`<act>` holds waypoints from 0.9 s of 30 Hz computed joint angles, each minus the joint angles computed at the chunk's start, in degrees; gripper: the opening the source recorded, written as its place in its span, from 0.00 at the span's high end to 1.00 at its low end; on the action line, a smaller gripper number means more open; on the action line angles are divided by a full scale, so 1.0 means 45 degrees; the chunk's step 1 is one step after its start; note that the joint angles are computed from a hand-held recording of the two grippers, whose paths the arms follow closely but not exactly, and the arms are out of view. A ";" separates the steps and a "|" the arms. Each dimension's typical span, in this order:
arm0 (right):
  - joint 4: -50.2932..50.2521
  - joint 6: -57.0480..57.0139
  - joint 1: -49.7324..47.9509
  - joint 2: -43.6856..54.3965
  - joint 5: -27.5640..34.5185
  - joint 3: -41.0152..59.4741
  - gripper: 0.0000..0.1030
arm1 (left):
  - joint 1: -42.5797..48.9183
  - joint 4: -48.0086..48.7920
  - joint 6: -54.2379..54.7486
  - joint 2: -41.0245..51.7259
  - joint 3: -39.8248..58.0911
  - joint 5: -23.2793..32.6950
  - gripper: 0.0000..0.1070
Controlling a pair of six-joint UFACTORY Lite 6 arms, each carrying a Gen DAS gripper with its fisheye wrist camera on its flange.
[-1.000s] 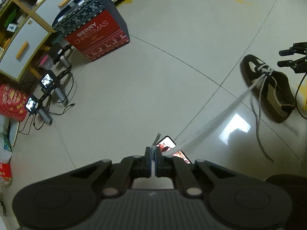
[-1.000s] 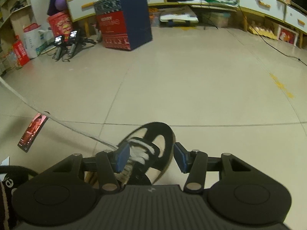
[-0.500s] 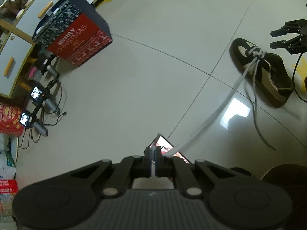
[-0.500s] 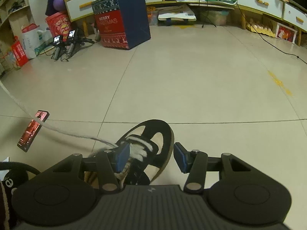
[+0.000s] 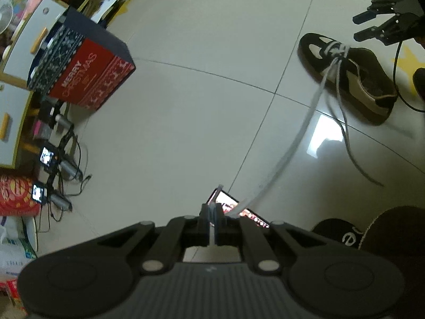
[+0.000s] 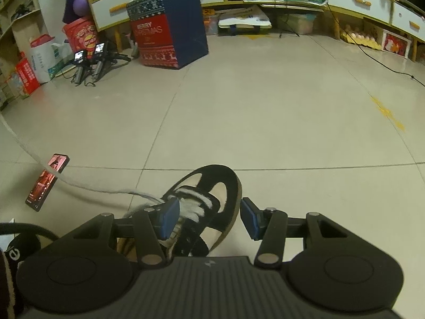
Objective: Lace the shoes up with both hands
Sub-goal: 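Pull the white lace end away from the sneaker with the left gripper while the right gripper holds the sneaker, then bring the left gripper back to the sneaker beside the right gripper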
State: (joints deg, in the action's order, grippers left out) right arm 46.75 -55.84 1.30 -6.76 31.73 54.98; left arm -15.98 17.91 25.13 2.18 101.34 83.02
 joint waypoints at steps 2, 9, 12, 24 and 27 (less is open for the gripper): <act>0.0062 0.0006 0.0023 0.0068 -0.0018 0.0040 0.48 | -0.0077 -0.0042 0.0041 0.0073 0.0021 -0.0080 0.97; 0.0110 -0.0235 0.0119 -0.0089 0.0098 -0.0083 0.48 | -0.0513 -0.0280 -0.0434 -0.0112 -0.1011 -0.0889 0.97; 0.0064 -0.0226 -0.0004 -0.0129 0.0122 -0.0170 0.48 | -0.0866 -0.0598 -0.0707 0.0006 -0.1494 -0.1549 0.97; -0.0587 0.0109 0.0084 -0.0101 0.0173 -0.0321 0.48 | -0.2446 -0.2301 -0.2505 0.0591 -0.4265 -0.5762 0.97; -0.0777 0.0066 0.0009 -0.0276 0.0257 -0.0447 0.48 | -0.2778 -0.2862 -0.3198 0.1093 -0.4481 -0.7015 0.97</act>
